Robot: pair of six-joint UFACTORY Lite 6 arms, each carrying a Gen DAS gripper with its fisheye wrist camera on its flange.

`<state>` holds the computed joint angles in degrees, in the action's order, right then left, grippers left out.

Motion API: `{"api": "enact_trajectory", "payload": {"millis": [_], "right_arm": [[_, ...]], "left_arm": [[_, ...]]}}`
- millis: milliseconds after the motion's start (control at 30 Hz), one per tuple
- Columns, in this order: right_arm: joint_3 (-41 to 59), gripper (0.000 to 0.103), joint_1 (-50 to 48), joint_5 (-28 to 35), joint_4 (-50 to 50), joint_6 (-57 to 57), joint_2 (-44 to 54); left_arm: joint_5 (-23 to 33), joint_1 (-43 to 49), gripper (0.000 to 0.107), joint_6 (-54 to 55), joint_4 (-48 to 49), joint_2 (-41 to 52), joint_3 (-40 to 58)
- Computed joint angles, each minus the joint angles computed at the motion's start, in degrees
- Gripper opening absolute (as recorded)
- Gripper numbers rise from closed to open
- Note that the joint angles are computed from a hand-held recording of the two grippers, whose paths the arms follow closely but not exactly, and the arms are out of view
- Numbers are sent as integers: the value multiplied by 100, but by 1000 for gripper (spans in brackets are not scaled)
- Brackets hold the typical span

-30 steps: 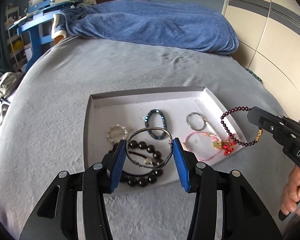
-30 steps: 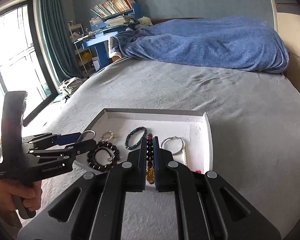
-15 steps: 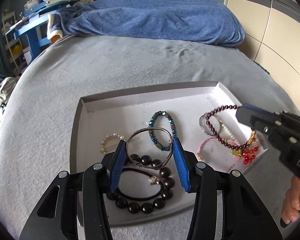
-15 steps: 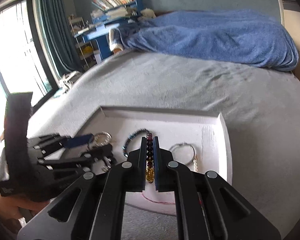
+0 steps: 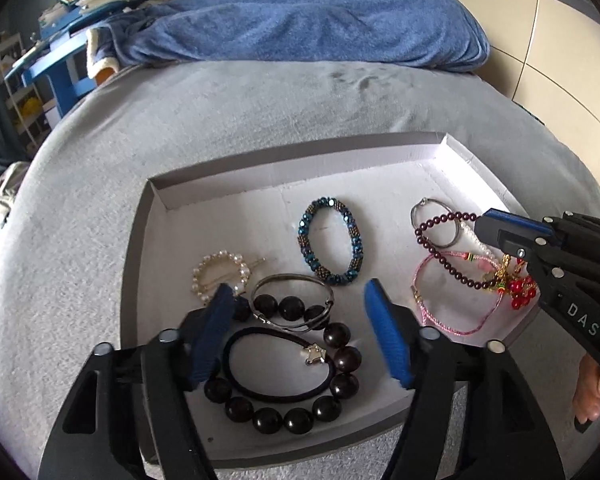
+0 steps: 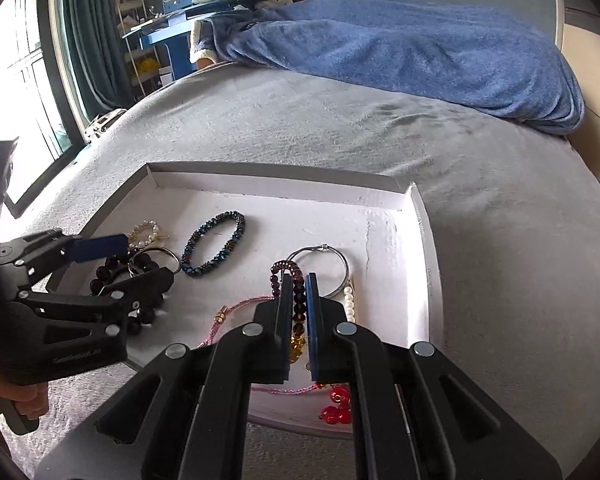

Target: Organize jewelry

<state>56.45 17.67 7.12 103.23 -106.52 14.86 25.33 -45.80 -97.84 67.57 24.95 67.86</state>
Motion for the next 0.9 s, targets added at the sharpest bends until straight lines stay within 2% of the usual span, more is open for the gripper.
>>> {"api": "enact_trajectory", "payload": {"millis": [67,133,267,467,533,667,767,900], "right_arm": [[-37,11,19,-20,167,-214,-38],[-108,34,-8,18,692,-776,-122],[-209,39,-94,92,878,-1017,-312],[-471,52,-292,254,1000,-1053,-699],[-623,59,-326,288,1255,-1287,-870],[-1045,64,-426,479,1632,-1548,-1325],[-1556,76,-391,595,3056,-2981,-1789],[-2134,88,-307,754,4186,-4078,-2248]], "left_arm": [[43,-17,74,-10,15,-37,-7],[131,-40,79,-107,100,-81,-16],[367,-102,86,-230,195,-184,-35],[804,-293,92,-846,565,-565,-357],[918,-401,93,-1118,686,-776,-592],[1217,-637,94,-1570,758,-1154,-1034],[1547,-912,95,-2054,865,-1433,-1393],[2118,-1431,96,-2583,992,-1628,-1769]]}}
